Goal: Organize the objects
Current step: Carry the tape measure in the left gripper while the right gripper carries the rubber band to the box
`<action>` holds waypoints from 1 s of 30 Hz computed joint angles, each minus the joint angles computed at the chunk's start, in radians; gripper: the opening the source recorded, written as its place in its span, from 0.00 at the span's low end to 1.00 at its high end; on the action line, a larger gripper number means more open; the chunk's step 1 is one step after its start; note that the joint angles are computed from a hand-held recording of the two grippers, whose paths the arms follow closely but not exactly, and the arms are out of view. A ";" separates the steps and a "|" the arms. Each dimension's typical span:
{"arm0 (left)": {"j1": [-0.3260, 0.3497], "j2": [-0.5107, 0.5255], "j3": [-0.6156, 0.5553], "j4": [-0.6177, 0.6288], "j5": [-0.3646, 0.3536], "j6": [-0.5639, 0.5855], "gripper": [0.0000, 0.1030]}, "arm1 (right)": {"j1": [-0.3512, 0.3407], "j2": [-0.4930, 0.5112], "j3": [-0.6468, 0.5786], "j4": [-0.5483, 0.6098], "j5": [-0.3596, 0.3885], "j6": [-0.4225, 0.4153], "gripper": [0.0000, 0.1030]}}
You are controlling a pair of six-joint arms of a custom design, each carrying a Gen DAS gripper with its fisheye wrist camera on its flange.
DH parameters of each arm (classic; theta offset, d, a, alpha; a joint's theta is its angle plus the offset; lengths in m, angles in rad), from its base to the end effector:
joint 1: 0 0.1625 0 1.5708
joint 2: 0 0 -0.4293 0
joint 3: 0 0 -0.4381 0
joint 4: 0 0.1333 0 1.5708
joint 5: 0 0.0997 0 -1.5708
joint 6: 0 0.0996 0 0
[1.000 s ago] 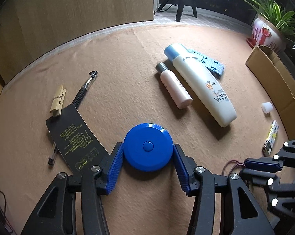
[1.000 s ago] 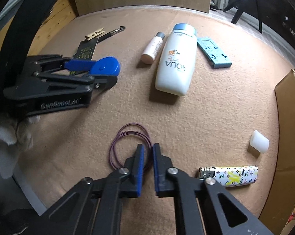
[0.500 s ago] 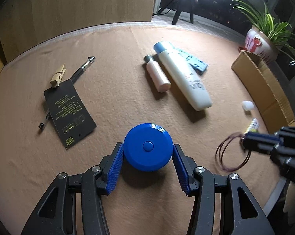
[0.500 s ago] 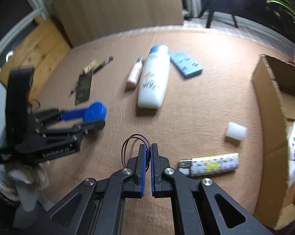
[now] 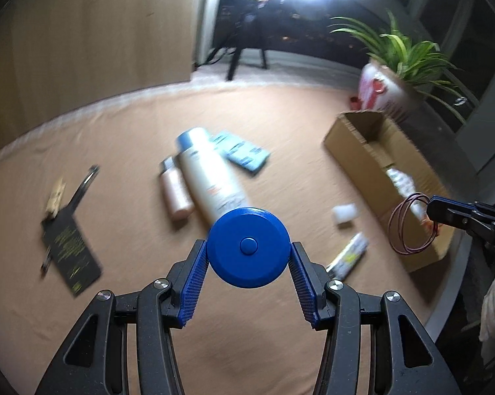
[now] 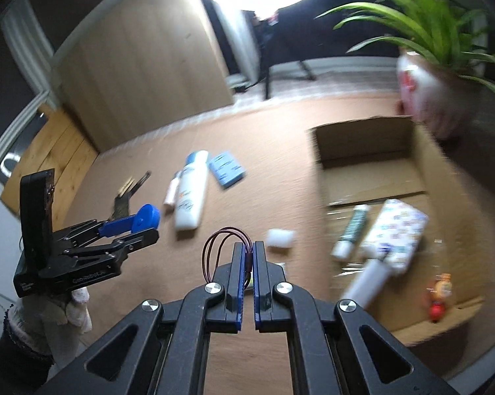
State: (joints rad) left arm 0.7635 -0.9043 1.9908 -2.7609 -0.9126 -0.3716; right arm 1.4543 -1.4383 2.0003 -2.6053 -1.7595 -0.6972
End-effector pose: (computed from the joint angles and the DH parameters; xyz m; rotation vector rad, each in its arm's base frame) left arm -0.2823 -0.5391 0.0441 0.5140 2.5339 -0.6022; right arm 0.0487 -0.5703 0.3128 0.7248 -2.6437 0.5033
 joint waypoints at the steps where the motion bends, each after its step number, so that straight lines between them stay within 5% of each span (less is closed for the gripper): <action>1: -0.004 0.012 -0.016 -0.003 -0.005 0.012 0.52 | -0.009 -0.009 -0.006 -0.009 0.000 0.003 0.04; 17: -0.036 0.310 -0.385 0.009 -0.107 0.198 0.52 | -0.109 -0.038 -0.099 -0.038 0.000 0.048 0.04; 30: -0.028 0.490 -0.622 0.074 -0.129 0.223 0.52 | -0.150 -0.011 -0.148 -0.018 0.017 0.061 0.04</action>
